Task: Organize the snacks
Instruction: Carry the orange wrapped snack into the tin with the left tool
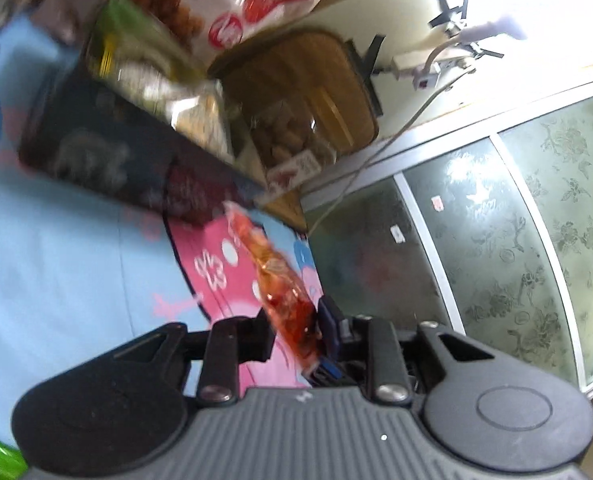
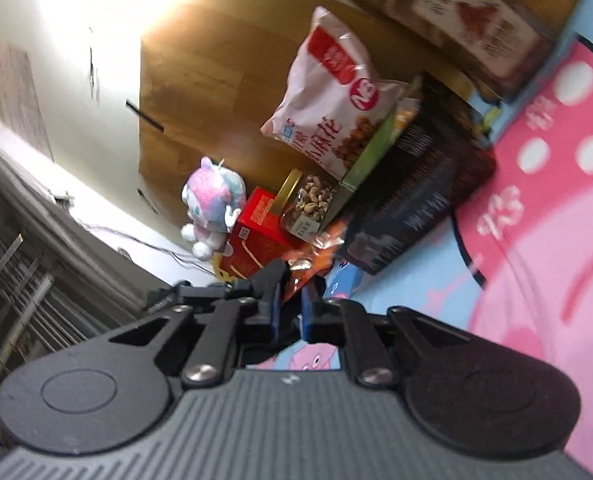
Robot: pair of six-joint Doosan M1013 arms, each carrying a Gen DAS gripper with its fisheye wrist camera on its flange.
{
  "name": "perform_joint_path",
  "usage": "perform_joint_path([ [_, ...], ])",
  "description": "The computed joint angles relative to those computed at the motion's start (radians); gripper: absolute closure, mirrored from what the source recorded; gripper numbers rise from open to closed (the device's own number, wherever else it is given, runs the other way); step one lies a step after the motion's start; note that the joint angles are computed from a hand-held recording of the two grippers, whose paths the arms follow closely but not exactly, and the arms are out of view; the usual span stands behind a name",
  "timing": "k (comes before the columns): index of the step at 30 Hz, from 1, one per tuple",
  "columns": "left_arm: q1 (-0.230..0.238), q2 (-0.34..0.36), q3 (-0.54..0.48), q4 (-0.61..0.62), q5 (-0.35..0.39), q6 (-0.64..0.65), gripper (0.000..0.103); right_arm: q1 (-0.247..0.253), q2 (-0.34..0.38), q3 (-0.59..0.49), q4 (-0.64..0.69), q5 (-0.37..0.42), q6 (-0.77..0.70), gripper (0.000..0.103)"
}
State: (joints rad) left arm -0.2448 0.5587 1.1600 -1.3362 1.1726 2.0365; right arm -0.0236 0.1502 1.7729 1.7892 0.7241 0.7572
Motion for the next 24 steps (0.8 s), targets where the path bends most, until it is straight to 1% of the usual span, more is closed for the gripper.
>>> perform_joint_path([
  [4,0.010,0.011,-0.044,0.005,-0.025,0.029,0.081,0.006,0.038,-0.066,-0.053,-0.011,-0.025,0.093],
  [9,0.018,0.044,-0.130,0.060,-0.071,0.000,0.081,0.018,0.100,-0.159,-0.137,-0.047,-0.015,0.093],
  [12,0.010,0.065,-0.186,0.142,-0.116,-0.023,0.081,0.037,0.129,-0.205,-0.220,-0.109,0.004,0.093],
  [15,-0.005,0.087,-0.245,0.272,-0.163,-0.065,0.079,0.068,0.154,-0.251,-0.382,-0.211,0.070,0.093],
  [16,-0.013,0.094,-0.262,0.323,-0.180,-0.081,0.077,0.083,0.159,-0.264,-0.458,-0.254,0.102,0.092],
  [18,-0.030,0.102,-0.288,0.436,-0.223,-0.120,0.072,0.117,0.165,-0.281,-0.644,-0.356,0.165,0.084],
  [19,-0.040,0.100,-0.291,0.507,-0.258,-0.142,0.066,0.135,0.166,-0.283,-0.756,-0.412,0.222,0.078],
  [20,-0.056,0.091,-0.286,0.606,-0.310,-0.174,0.057,0.147,0.166,-0.284,-0.862,-0.445,0.291,0.071],
  [21,-0.068,0.081,-0.272,0.688,-0.362,-0.195,0.051,0.157,0.164,-0.279,-0.960,-0.479,0.352,0.068],
  [22,-0.080,0.068,-0.251,0.761,-0.420,-0.210,0.043,0.162,0.160,-0.272,-1.005,-0.498,0.380,0.066],
  [23,-0.089,0.054,-0.228,0.811,-0.472,-0.210,0.043,0.161,0.154,-0.264,-0.998,-0.499,0.373,0.066],
  [24,-0.089,0.045,-0.214,0.817,-0.496,-0.194,0.043,0.157,0.149,-0.257,-0.939,-0.493,0.325,0.066],
])
